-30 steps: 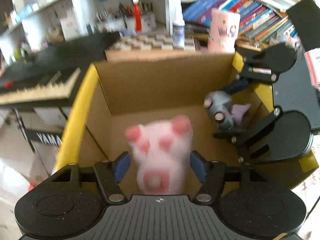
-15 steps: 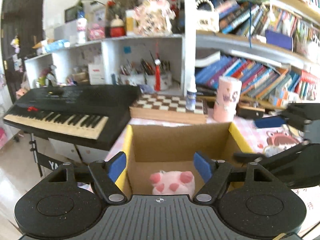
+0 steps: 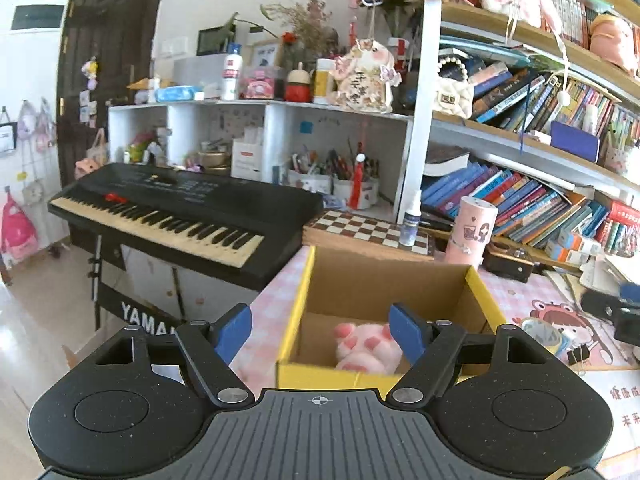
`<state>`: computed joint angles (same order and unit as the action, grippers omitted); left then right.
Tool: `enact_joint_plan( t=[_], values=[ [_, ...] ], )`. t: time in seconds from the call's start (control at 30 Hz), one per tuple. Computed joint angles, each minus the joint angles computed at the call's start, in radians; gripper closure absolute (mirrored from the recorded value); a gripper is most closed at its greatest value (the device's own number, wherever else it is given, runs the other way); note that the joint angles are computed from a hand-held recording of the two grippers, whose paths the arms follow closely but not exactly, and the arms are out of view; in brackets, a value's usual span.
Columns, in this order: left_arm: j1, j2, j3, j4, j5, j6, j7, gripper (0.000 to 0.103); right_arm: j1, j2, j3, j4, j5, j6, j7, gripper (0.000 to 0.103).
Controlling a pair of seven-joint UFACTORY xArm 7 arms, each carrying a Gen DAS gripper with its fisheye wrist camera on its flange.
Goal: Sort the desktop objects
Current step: 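Withdraw both tools from the box back over the desk mat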
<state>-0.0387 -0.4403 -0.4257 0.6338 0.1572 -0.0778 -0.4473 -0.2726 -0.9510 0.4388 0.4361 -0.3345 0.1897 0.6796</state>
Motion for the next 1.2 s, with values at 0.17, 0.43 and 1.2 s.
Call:
enact_joint_plan(
  t=[0.17,0.43,1.2],
  values=[
    [-0.111,-0.099,0.098,-0.099,-0.029,0.03,0.017,0.025,0.103,-0.155,0.042,-0.044,0.044,0.244,0.108,0.033],
    [-0.241,-0.264,0.186,-0.235,-0.063,0.135,0.064,0.025,0.33,-0.252,0.094,-0.072,0.056,0.51,0.236,0.033],
    [-0.449,-0.486,0.235,-0.368,-0.139,0.391,0.156,0.025,0.64,-0.18,0.132,-0.029,0.067,0.776,0.42,0.032]
  ],
)
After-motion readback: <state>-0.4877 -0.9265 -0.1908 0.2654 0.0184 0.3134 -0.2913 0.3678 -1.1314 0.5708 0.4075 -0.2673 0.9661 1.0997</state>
